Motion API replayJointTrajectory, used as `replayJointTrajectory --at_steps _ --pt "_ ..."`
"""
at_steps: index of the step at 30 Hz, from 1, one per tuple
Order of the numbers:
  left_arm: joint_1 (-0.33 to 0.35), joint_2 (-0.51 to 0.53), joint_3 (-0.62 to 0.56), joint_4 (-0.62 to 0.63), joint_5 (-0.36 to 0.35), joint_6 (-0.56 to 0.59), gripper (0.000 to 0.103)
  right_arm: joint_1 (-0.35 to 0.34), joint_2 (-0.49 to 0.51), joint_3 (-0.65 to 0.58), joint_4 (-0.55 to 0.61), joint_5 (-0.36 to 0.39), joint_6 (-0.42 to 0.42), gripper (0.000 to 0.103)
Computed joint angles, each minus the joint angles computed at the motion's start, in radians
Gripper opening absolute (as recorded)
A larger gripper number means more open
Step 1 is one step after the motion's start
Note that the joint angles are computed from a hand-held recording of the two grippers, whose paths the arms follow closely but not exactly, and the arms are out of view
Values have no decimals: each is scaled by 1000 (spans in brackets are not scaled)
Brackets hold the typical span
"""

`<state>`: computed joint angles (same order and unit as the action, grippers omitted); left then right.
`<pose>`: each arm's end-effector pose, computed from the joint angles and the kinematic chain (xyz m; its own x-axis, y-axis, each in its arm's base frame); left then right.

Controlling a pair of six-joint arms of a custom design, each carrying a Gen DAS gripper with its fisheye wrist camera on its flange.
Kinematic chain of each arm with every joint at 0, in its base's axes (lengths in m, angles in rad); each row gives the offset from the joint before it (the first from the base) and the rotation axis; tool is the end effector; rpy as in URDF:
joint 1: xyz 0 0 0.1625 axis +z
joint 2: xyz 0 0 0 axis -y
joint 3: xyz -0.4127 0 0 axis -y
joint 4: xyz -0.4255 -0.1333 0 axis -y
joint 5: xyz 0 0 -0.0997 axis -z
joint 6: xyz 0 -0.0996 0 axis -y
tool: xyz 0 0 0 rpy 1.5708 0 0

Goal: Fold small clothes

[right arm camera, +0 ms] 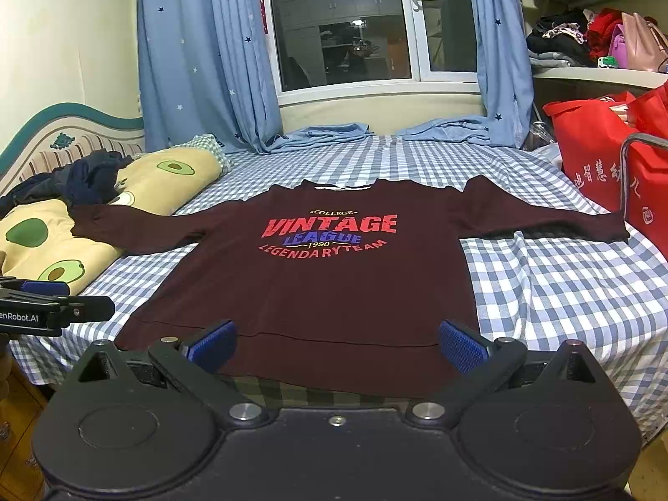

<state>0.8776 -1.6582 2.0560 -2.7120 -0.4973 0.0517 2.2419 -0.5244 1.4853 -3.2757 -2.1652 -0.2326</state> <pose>-0.1252 -0.4963 0.4413 -0.7217 -0.1232 -0.6811 0.5084 0.5734 -0.6425 0.5148 -0.5236 0.0272 -0.7554 -0.3451 0.5571 -0.6491 0.5104 -0.5640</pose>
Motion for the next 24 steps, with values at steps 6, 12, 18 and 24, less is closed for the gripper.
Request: replayJointTrajectory --at_steps 6,12,18,24 --pt "-1 -1 -1 3 5 -3 103 1 1 -2 4 -1 2 103" --pt "-7 0 2 1 18 -6 103 1 3 -3 -1 -1 1 103" --pt "-6 0 1 6 11 -15 103 1 4 -2 -2 1 2 103" --pt "-5 -2 0 10 6 -21 103 2 5 -3 -1 1 3 103"
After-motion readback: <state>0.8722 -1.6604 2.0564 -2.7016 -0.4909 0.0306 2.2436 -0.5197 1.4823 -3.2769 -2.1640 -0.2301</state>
